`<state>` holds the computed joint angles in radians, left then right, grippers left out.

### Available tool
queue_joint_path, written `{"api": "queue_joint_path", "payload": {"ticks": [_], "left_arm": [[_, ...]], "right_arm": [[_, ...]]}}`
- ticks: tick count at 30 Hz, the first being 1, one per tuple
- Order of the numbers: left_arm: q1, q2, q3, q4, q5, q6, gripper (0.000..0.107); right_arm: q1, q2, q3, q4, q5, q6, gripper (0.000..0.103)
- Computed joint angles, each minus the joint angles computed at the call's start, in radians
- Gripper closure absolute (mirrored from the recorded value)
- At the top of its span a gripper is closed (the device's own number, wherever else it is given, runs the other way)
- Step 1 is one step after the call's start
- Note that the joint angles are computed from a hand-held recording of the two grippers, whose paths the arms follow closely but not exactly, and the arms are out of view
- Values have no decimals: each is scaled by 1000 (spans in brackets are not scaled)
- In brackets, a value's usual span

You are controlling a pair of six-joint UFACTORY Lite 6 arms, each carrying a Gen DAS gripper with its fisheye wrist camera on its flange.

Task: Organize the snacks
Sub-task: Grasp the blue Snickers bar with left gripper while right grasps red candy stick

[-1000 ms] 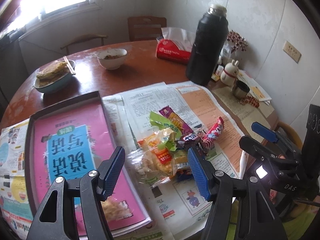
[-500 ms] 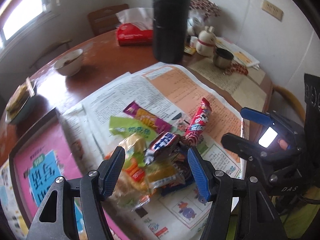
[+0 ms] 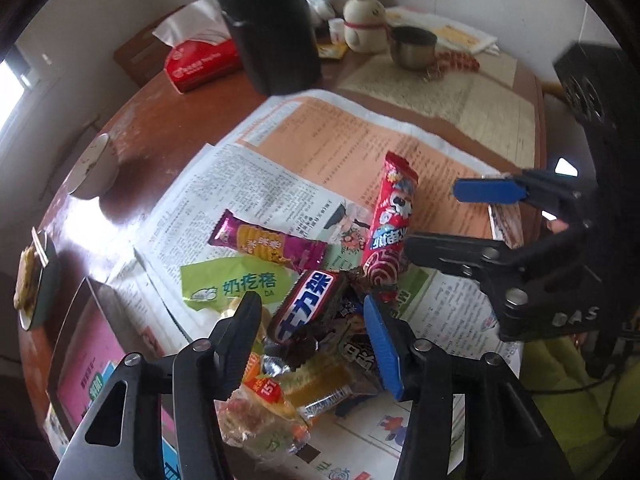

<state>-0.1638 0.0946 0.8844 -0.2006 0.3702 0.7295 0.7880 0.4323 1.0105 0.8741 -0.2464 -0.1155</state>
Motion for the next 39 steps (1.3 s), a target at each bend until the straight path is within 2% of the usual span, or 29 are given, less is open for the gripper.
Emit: {"api": "queue_joint_path", "payload": {"ticks": [1,4,10,11,15,20,22,24,29,39], "left_arm": [[-2,14,11,11,3,-12,58],[0,42,31,9,9,-14,62],[-6,96,68,-1,17,-9,63],[-9,108,78,4,21,-16,63],[-11,140,110,-20,39,-6,64],[-1,169,135,-105,67,41,75],[-1,169,130,-132,61,55,76],[1,166,124,-153,54,63,77],[34,135,104,-292,72,154,77],[157,-31,3,-523,143,329,77]], "right_arm": [[-6,13,18,9,12,-16,26],[-26,68,79,-13,50,-15,36],[-39,153,183,15,71,-81,54],[-39,165,197,8,72,-84,60],[-23,212,259,72,76,-201,73],[-10,223,257,-72,37,-78,86],[-6,200,217,-112,-2,-29,87],[-13,162,155,-226,-41,109,88],[-12,68,28,-291,-121,210,88],[59,-54,-57,-186,-197,117,88]]}}
